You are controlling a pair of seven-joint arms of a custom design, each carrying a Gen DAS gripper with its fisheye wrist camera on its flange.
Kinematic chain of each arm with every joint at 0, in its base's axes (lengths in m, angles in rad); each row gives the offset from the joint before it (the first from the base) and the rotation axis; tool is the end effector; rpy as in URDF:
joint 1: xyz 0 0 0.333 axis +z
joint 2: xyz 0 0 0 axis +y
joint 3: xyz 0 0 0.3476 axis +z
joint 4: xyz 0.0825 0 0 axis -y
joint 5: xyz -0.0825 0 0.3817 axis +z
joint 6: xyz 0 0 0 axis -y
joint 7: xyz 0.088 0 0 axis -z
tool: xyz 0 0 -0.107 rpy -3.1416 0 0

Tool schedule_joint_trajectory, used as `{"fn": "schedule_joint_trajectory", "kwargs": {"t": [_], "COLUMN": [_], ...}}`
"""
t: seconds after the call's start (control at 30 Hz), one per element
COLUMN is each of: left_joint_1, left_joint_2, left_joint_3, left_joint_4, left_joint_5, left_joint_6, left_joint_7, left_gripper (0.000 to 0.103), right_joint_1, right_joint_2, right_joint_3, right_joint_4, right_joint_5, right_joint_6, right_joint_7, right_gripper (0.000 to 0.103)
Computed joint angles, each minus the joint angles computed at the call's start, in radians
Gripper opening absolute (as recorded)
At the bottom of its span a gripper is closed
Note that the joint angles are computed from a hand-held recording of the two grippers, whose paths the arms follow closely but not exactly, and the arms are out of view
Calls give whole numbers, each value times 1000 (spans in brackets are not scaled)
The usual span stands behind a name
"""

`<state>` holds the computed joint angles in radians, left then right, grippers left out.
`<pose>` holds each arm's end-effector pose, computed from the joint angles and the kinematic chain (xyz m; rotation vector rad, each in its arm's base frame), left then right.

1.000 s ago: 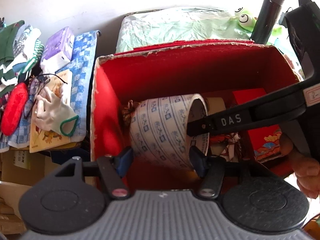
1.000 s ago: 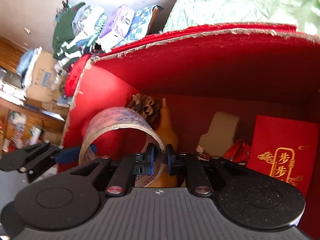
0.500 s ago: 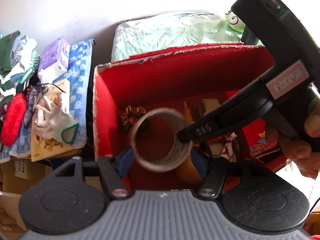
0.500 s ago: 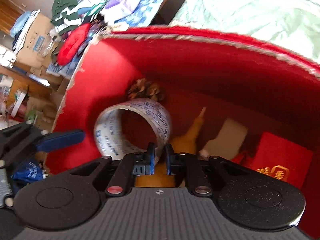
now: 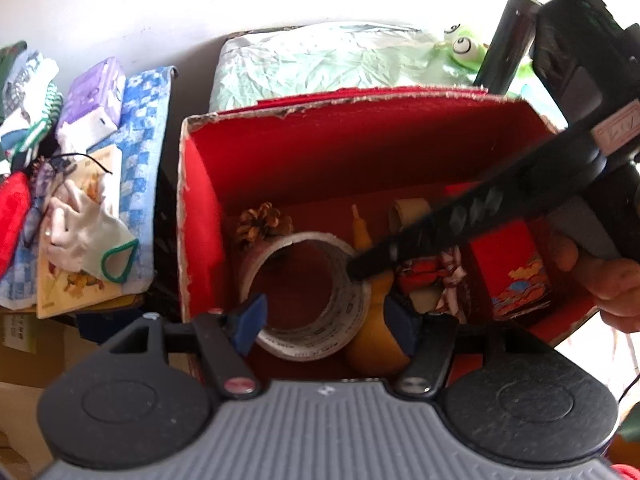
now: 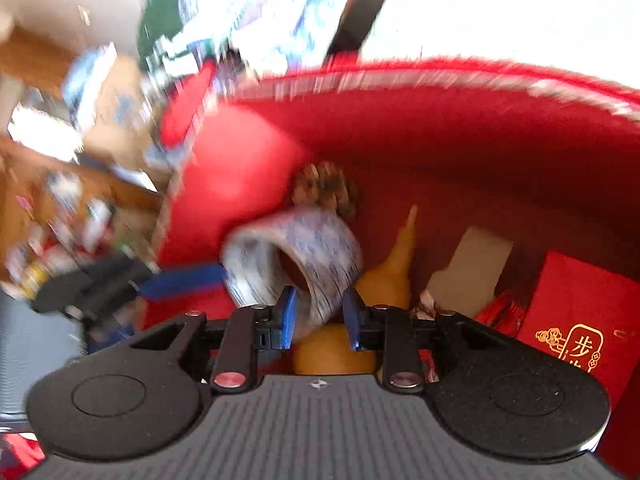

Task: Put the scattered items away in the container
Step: 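Open the right gripper and release the tape roll inside the box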

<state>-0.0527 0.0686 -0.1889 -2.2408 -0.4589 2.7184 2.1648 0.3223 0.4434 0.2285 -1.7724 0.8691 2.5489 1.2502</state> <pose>0.5523 -0.1182 0.4127 -1.5399 2.4566 -0.6796 0.6056 0.3375 0.3778 -1.8730 1.5799 0.4516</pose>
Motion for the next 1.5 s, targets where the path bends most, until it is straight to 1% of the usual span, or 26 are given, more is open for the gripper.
{"fn": "schedule_joint_trajectory", "kwargs": {"t": [0.07, 0.1, 0.17, 0.27, 0.3, 0.37, 0.43, 0.5, 0.53, 0.6, 0.67, 0.7, 0.77, 0.83, 0.9, 0.97, 1.0, 1.13, 1.2, 1.23, 1.3, 1.37, 1.4, 1.43, 1.47, 1.5], "left_joint_1": [8, 8, 4, 0, 2, 10, 16, 21, 22, 22, 22, 21, 18, 15, 7, -1, -2, -2, -2, -1, 8, 37, 45, 46, 39, 25], "left_joint_2": [11, 14, 20, 24, 23, 23, 18, 16, 14, 18, 27, 31, 33, 41, 51, 62, 67, 81, 87, 91, 99, 107, 112, 118, 128, 142], "left_joint_3": [-3, -5, -7, -10, -12, -14, -15, -12, -11, -5, -4, -4, -8, -13, -18, -23, -28, -39, -43, -45, -56, -88, -97, -96, -85, -66], "left_joint_4": [21, 24, 24, 20, 21, 29, 29, 37, 38, 47, 57, 59, 57, 60, 56, 47, 44, 38, 35, 37, 45, 62, 70, 78, 89, 101], "left_joint_5": [-41, -45, -27, 13, 9, -16, -42, -73, -85, -93, -97, -96, -87, -84, -56, -10, 4, 74, 115, 134, 150, 99, 77, 72, 89, 130], "left_joint_6": [-30, -31, -21, -8, -13, -33, -51, -77, -87, -98, -97, -89, -71, -59, -21, 29, 46, 88, 106, 111, 116, 96, 84, 78, 73, 67], "left_joint_7": [36, 41, 38, 23, 28, 55, 78, 107, 117, 119, 117, 117, 111, 112, 95, 69, 64, 30, 8, -4, -7, 52, 71, 72, 43, -10], "left_gripper": [67, 67, 67, 69, 71, 73, 74, 74, 74, 74, 75, 76, 78, 82, 85, 85, 86, 87, 89, 89, 87, 80, 79, 80, 81, 77], "right_joint_1": [-7, 6, 48, 84, 81, 51, 40, -11, -26, -33, -11, -6, -3, -4, 3, 7, 7, 10, 7, 5, 8, 7, 4, 4, 5, 3], "right_joint_2": [-10, -8, 6, 35, 48, 70, 92, 116, 130, 160, 162, 166, 157, 149, 149, 142, 137, 127, 125, 127, 130, 129, 128, 130, 129, 127], "right_joint_3": [15, 9, -16, -32, -23, 11, 22, 58, 67, 54, 25, 21, 21, 21, 15, 8, 8, 6, 9, 12, 9, 6, 10, 10, 9, 10], "right_joint_4": [-30, -33, -23, 0, 12, 30, 51, 85, 105, 147, 162, 170, 160, 145, 143, 131, 121, 95, 89, 89, 93, 91, 88, 89, 84, 81], "right_joint_5": [87, 83, 17, -91, -109, -109, -122, -83, -64, -65, -108, -117, -107, -88, -93, -95, -87, -73, -71, -72, -87, -90, -82, -82, -82, -80], "right_joint_6": [101, 142, 198, 230, 228, 204, 175, 103, 61, -40, -82, -93, -79, -57, -58, -45, -29, 40, 58, 58, 50, 59, 72, 80, 91, 101], "right_joint_7": [-16, -2, 68, 141, 145, 118, 105, 56, 45, 69, 85, 80, 70, 64, 75, 89, 94, 115, 116, 116, 124, 138, 138, 142, 146, 150], "right_gripper": [29, 29, 27, 25, 25, 25, 24, 24, 25, 24, 25, 25, 26, 29, 29, 30, 32, 33, 35, 37, 37, 38, 38, 38, 38, 38]}}
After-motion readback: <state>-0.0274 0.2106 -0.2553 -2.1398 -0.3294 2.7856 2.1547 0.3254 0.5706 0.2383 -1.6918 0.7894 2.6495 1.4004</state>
